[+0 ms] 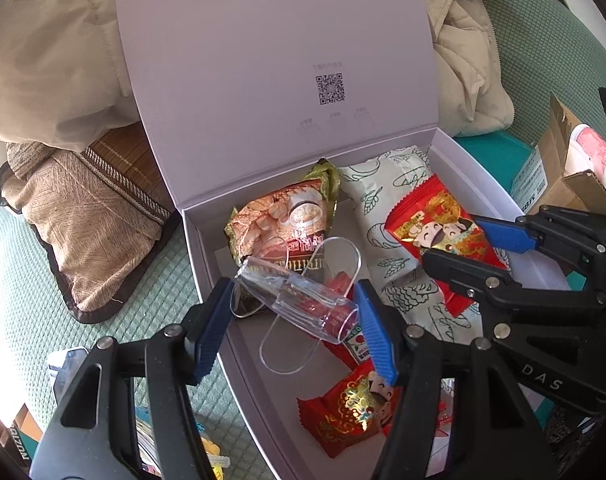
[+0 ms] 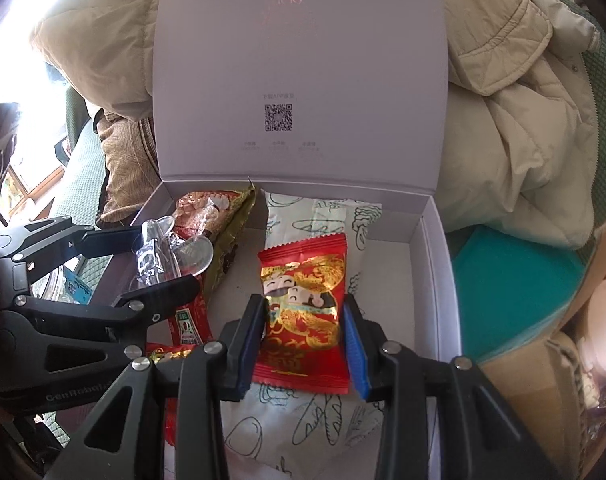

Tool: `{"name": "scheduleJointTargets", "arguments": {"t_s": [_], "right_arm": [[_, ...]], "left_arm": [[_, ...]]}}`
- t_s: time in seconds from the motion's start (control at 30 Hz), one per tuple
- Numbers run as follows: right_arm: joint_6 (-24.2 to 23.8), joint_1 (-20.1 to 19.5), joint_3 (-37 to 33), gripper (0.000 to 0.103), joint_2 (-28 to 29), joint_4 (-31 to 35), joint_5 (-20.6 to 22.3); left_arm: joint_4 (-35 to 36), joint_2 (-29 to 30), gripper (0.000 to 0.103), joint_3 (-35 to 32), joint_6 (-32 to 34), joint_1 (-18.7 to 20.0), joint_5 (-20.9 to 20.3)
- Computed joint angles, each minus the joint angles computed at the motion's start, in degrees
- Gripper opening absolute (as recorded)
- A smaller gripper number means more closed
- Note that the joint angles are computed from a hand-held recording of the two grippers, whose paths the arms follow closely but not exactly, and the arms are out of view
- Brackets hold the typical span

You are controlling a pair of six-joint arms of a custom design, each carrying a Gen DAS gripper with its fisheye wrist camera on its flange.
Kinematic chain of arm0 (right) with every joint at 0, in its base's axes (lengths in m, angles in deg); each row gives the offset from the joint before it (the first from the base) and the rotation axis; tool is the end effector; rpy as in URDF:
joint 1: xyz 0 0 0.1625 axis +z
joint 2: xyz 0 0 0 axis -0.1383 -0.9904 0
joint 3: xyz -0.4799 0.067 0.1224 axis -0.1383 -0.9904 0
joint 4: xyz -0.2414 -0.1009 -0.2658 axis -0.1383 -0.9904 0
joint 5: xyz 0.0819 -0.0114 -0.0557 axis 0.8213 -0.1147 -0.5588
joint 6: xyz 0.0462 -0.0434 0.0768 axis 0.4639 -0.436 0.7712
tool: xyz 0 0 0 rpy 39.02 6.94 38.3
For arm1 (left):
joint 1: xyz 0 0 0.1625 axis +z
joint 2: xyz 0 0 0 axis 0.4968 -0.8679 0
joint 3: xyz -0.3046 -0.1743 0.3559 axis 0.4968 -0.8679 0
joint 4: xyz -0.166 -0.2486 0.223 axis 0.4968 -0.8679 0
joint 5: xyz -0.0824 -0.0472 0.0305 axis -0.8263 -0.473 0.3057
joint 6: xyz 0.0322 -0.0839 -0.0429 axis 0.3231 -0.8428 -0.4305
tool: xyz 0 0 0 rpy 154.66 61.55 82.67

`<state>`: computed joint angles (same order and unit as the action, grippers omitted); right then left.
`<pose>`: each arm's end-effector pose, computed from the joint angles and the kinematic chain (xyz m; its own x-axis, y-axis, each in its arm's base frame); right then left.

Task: Organize objects
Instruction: 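Lower the red candy and clear holder into the box and open both tools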

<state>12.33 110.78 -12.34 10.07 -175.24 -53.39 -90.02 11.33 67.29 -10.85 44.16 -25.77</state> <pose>0.2704 -0.8237 -0.0785 -0.7044 -0.3094 0.6388 -0.5754 0.7759 -0.2587 -0.0382 -0.8330 0.2037 -0.6938 0.2544 -0.6737 0.5407 0.8020 -0.2540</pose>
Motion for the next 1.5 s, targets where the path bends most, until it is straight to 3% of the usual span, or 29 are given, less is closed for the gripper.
{"name": "scheduleJointTargets", "arguments": {"t_s": [0.7, 1.37, 1.5], "right_arm": [[3.1, 1.2, -1.8, 0.044, 0.8, 3.7, -5.6], [1.6, 3.7, 2.6, 0.046, -1.3, -0.2, -8.0], [1.8, 4.1, 4.0, 0.046, -2.0, -1.4, -7.8]], "left_arm": [[-1.9, -1.8, 0.060, 3.6, -0.2, -0.1, -2.5], [-8.0, -5.8, 0.061, 8.6, 1.8, -0.5, -2.5], [-9.7, -6.8, 0.068, 9.8, 2.4, -1.1, -2.0]]}}
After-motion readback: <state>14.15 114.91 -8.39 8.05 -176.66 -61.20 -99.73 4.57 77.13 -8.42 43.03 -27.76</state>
